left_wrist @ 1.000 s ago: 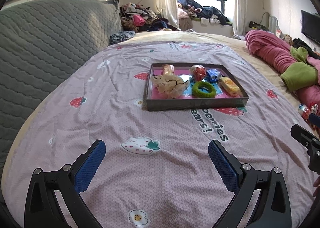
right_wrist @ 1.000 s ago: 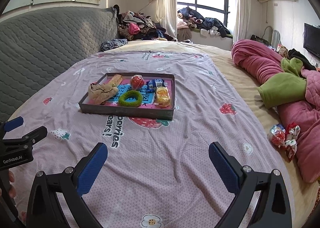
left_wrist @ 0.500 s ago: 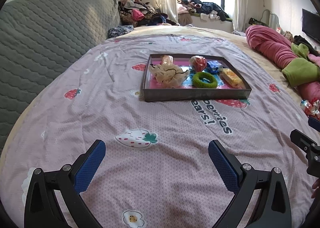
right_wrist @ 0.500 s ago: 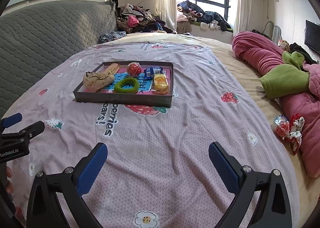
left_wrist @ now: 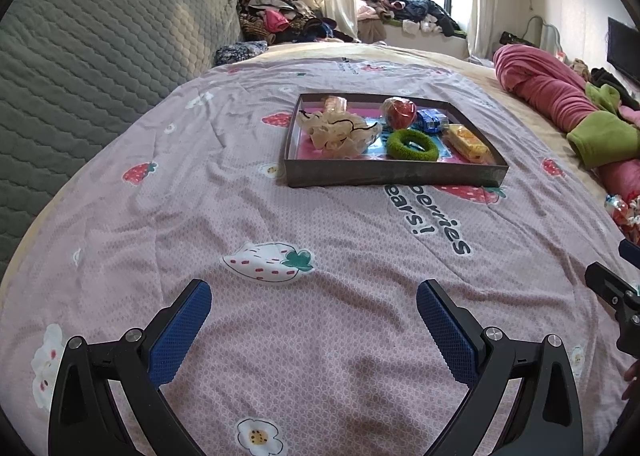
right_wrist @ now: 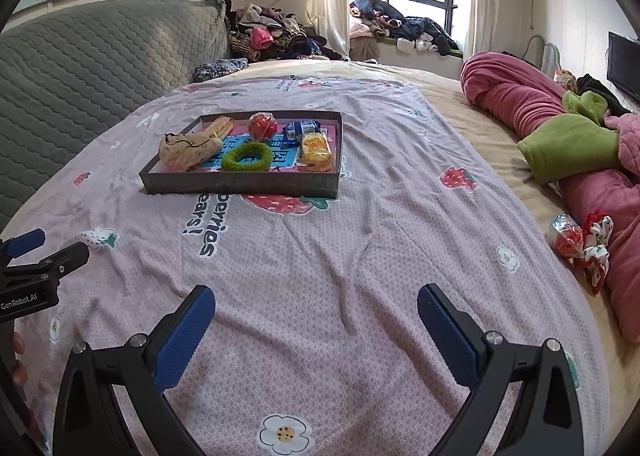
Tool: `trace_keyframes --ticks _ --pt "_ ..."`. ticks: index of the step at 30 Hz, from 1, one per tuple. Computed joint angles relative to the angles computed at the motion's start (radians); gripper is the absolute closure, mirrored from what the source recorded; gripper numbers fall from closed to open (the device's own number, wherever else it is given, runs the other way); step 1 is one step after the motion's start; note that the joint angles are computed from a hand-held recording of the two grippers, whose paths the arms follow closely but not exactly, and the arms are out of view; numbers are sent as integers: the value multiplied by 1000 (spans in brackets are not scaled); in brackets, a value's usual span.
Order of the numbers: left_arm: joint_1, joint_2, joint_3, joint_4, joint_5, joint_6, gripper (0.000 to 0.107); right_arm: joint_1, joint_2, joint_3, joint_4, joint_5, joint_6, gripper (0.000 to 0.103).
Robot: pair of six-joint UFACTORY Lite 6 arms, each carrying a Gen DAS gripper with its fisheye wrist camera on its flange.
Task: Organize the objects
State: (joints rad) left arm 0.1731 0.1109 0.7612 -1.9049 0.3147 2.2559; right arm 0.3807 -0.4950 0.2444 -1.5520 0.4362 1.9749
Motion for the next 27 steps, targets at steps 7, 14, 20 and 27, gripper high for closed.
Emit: trace_keyframes --ticks 7,14,20,27 --pt "3 17 5 -30 1 29 5 -5 26 -2 -41 -8 45 1" --pt "-9 39 2 -113 -4 114 5 13 61 -7 -83 4 101 1" --pt "-27 53 -11 -258 -10 266 5 7 83 -14 -115 7 141 1" --pt "-33 51 -20 -301 4 314 5 3 114 -10 -150 9 173 1"
